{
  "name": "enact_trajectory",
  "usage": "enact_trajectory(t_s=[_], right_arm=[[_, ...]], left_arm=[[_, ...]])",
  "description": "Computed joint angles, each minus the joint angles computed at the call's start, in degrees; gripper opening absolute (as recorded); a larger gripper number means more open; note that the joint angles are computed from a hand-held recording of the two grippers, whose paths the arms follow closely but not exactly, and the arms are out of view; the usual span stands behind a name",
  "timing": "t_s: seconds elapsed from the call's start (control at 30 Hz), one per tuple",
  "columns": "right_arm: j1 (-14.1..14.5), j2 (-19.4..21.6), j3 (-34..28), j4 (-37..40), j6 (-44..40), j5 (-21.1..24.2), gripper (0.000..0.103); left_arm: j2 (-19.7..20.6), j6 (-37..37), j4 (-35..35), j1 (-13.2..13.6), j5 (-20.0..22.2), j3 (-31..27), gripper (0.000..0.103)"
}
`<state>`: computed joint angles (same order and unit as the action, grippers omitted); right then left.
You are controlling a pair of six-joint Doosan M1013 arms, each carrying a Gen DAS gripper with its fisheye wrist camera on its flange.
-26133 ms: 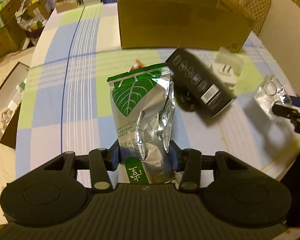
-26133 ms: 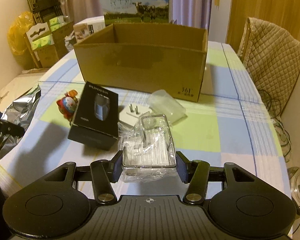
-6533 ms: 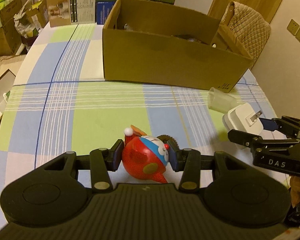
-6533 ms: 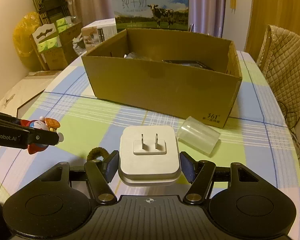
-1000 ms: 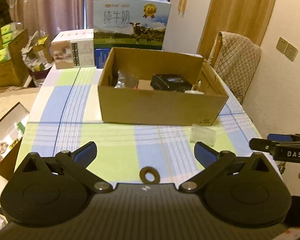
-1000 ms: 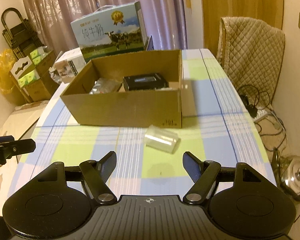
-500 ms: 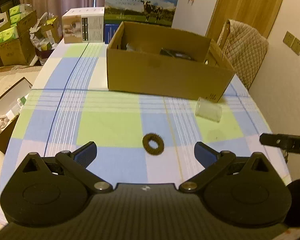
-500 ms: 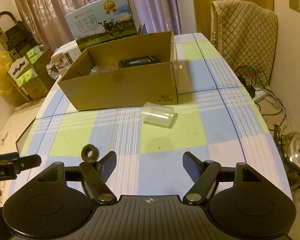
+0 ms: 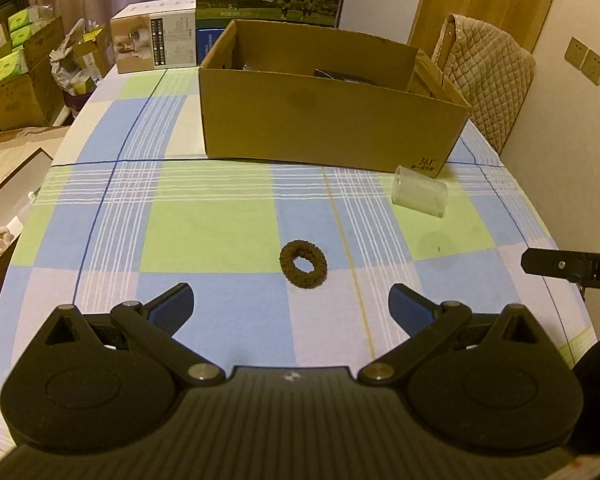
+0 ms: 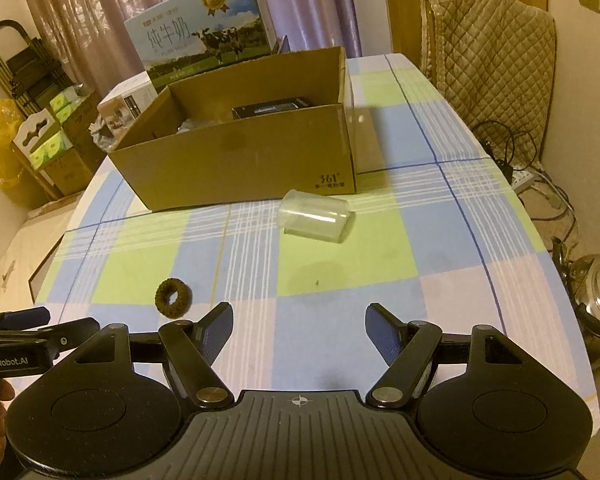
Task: Organize objects
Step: 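Withdraw both tools from the box back over the table, then lower the left tool onto the brown hair tie and close it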
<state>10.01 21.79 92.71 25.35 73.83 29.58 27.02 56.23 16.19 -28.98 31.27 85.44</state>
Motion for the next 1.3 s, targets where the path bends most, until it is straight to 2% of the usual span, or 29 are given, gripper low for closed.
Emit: enact_trajectory(t_s=[0.67,1.07,1.3], right_arm=[[0.00,4.34,-3.39,-2.02,2.43,2.10,0.070],[0.04,6.71,-5.33,-2.32,3.10,2.44,0.070],[-0.05,7.27,-4.91,-0.31,1.58,0.75,0.070]], left_arm=[[4.15,0.79,0.54,0.00,0.39,-2.63,0.099],[6.27,0.43,1.45,0.16,-0.21,-4.06,0.090],[6.66,-1.37,4.64,-0.02,-2.82,-3.54,0.082]])
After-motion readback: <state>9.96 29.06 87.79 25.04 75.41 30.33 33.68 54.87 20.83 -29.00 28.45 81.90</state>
